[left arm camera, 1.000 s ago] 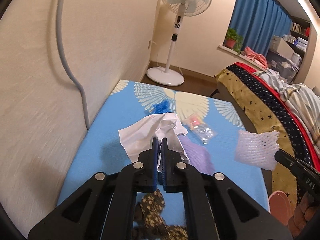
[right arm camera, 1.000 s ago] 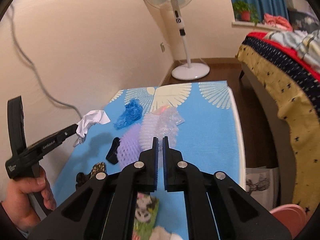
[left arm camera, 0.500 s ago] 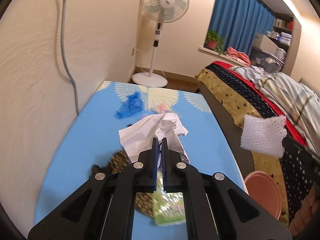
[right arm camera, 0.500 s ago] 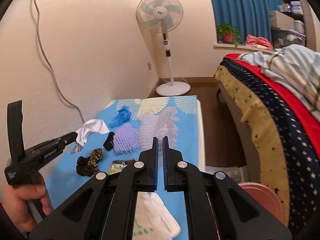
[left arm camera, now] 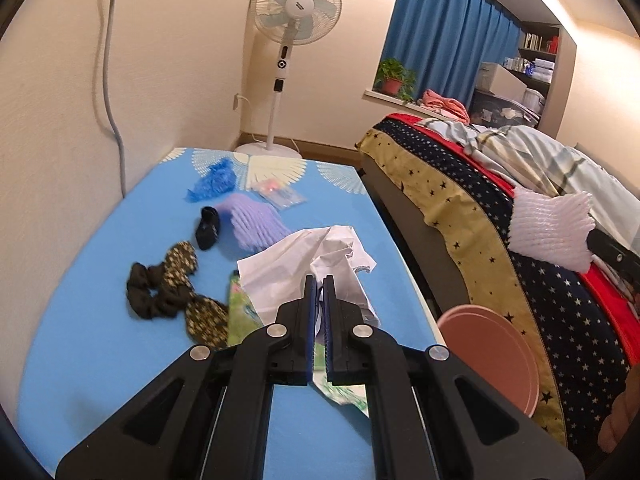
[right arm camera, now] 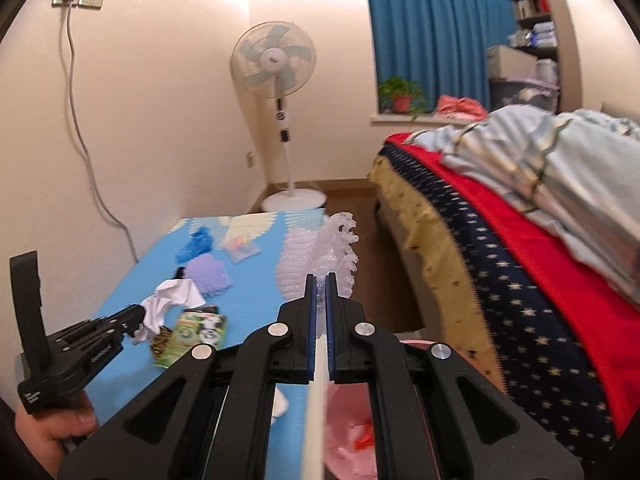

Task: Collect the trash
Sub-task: 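Carry the tissue and white foam net to the pink bucket and release both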

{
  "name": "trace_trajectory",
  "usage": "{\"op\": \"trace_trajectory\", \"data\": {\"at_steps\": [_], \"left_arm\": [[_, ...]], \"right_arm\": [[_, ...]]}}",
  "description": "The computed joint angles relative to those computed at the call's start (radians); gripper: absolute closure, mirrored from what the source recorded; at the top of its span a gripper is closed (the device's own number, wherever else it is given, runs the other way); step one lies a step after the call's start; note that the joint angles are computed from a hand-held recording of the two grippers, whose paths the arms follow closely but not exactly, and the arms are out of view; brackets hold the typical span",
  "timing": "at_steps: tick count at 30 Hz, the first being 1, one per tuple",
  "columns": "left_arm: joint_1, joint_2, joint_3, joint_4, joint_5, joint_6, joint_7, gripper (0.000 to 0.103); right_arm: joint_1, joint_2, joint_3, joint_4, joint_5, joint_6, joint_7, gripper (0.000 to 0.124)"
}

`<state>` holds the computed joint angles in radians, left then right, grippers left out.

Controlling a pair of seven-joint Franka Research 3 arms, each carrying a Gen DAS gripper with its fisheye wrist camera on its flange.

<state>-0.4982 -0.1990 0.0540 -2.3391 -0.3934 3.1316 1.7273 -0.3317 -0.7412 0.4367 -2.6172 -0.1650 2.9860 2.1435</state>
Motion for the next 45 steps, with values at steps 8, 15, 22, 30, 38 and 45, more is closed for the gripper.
{"op": "trace_trajectory", "data": {"at_steps": [8, 15, 22, 30, 38, 45], "left_arm": [[-0.044, -0.026, 0.000, -0.044, 0.063, 0.044, -0.046, 0.100], [-0.146, -0.015, 0.067, -0.042, 0.087, 0.052, -0.052, 0.100], [-0.214, 0.011, 0.090, -0.024, 0.060, 0.058, -0.016, 0.100], [-0.286, 0.053, 0.103, 0.016, -0.094, 0.048, 0.122, 0.100], [-0.292, 0.092, 0.053, 0.055, -0.259, 0.039, 0.278, 0.100], [-0.270, 0.127, -0.006, 0.092, -0.391, 0.023, 0.400, 0.100]], "right_arm": [[-0.048, -0.137, 0.018, -0.082, -0.014, -0.051, 0.049, 0.120], [-0.079, -0.162, 0.015, -0.098, -0.028, -0.089, 0.087, 0.120], [-0.101, -0.167, 0.015, -0.108, -0.058, -0.110, 0.128, 0.120], [-0.118, -0.166, 0.007, -0.112, -0.088, -0.130, 0.170, 0.119], [-0.136, -0.170, 0.010, -0.122, -0.119, -0.138, 0.204, 0.119], [-0.145, -0.155, 0.011, -0.121, -0.145, -0.156, 0.228, 0.119]]}}
